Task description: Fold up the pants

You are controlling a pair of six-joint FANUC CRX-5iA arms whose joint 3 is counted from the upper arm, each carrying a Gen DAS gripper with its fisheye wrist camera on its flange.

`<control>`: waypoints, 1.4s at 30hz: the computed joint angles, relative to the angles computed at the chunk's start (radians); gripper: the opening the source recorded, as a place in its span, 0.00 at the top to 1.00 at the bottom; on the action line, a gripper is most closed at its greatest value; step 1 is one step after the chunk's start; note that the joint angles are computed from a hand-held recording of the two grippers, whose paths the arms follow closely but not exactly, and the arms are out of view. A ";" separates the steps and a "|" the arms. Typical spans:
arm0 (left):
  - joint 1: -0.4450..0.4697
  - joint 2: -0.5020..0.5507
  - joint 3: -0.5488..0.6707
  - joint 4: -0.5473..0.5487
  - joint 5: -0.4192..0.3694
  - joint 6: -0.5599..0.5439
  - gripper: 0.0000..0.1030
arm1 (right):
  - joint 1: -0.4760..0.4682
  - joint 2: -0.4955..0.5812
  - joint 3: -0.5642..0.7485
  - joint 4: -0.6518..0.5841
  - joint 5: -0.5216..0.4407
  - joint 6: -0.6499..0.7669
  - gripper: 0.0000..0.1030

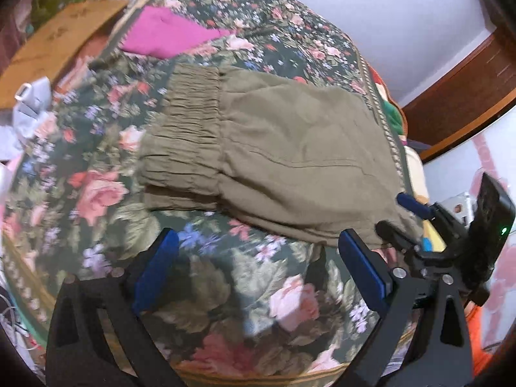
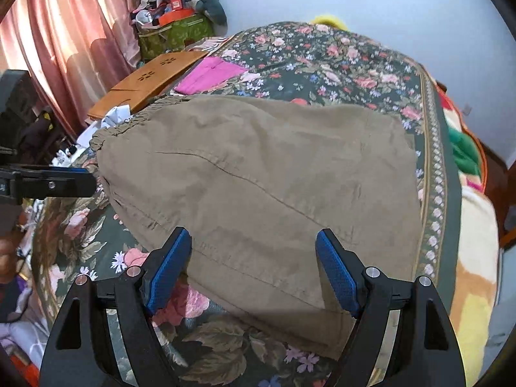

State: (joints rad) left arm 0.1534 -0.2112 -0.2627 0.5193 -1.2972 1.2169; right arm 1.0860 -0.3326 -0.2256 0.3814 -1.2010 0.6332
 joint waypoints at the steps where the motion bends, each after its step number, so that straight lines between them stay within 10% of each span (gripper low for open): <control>1: -0.002 0.008 -0.001 0.015 0.002 0.000 0.03 | -0.005 -0.004 -0.002 -0.011 0.005 0.000 0.24; 25: -0.004 0.174 -0.013 0.275 0.098 0.105 0.13 | -0.036 -0.027 -0.017 -0.108 0.071 -0.003 0.21; 29: -0.026 0.180 0.055 0.126 0.125 0.171 0.65 | -0.036 -0.026 -0.016 -0.112 0.068 0.002 0.20; 42: -0.138 0.032 0.135 -0.305 0.260 0.198 0.81 | -0.036 -0.071 -0.004 -0.132 0.082 -0.017 0.21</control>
State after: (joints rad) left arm 0.0154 -0.1795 -0.1273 0.2141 -1.0369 1.4147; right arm 1.0495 -0.4034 -0.2298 0.2495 -1.1193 0.6158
